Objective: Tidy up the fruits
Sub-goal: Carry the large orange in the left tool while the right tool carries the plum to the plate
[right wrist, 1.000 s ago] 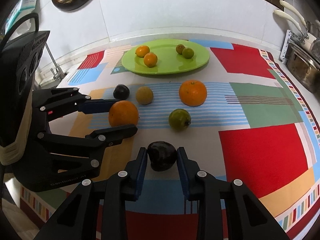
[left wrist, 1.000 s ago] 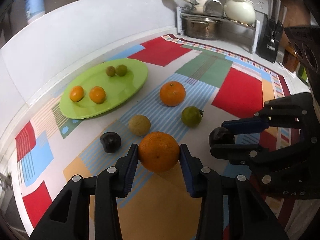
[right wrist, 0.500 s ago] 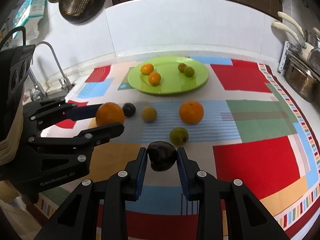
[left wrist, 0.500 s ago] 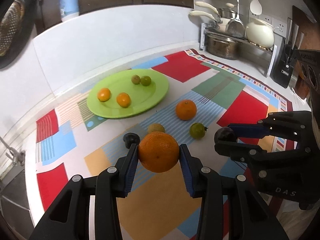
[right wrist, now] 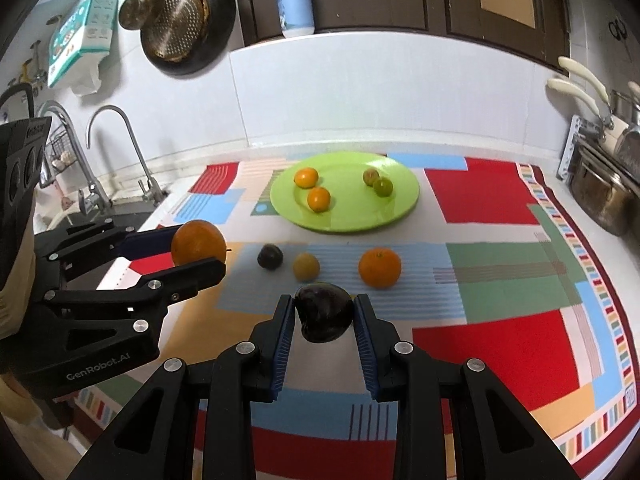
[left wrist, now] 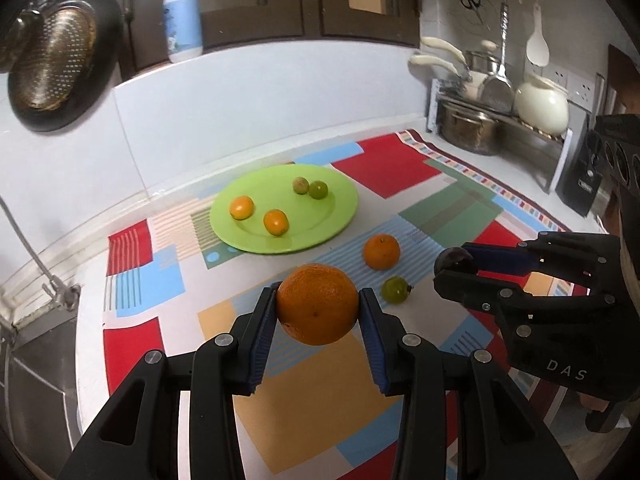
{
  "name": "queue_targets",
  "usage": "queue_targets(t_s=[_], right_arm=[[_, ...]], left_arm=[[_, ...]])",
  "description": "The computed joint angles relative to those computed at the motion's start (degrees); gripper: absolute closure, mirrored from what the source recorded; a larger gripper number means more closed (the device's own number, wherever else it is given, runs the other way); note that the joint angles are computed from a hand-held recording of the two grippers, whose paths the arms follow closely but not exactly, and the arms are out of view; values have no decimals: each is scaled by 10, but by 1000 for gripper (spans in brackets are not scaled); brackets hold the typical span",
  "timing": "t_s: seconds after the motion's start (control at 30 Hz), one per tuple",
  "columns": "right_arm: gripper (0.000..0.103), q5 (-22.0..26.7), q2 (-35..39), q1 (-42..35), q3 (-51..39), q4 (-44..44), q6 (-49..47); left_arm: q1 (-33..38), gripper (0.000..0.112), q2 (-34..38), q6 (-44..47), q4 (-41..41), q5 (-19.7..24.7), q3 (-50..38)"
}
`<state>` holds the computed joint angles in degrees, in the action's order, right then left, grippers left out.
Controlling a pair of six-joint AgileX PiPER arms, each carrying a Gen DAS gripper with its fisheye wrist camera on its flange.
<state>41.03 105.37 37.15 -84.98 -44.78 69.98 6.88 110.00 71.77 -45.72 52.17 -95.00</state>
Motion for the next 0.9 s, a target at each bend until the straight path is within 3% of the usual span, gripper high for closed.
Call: queue_targets(t_s=[0.5,0.9], right_arm=[[72,-22,-25,-22,-8,-2,-69],[72,-22,-16,-49,-56,21,-131]], left_arm=[[-13,71,-43,-69,2,-58,23],[-38,71,-30,-141,34,-71,-35]])
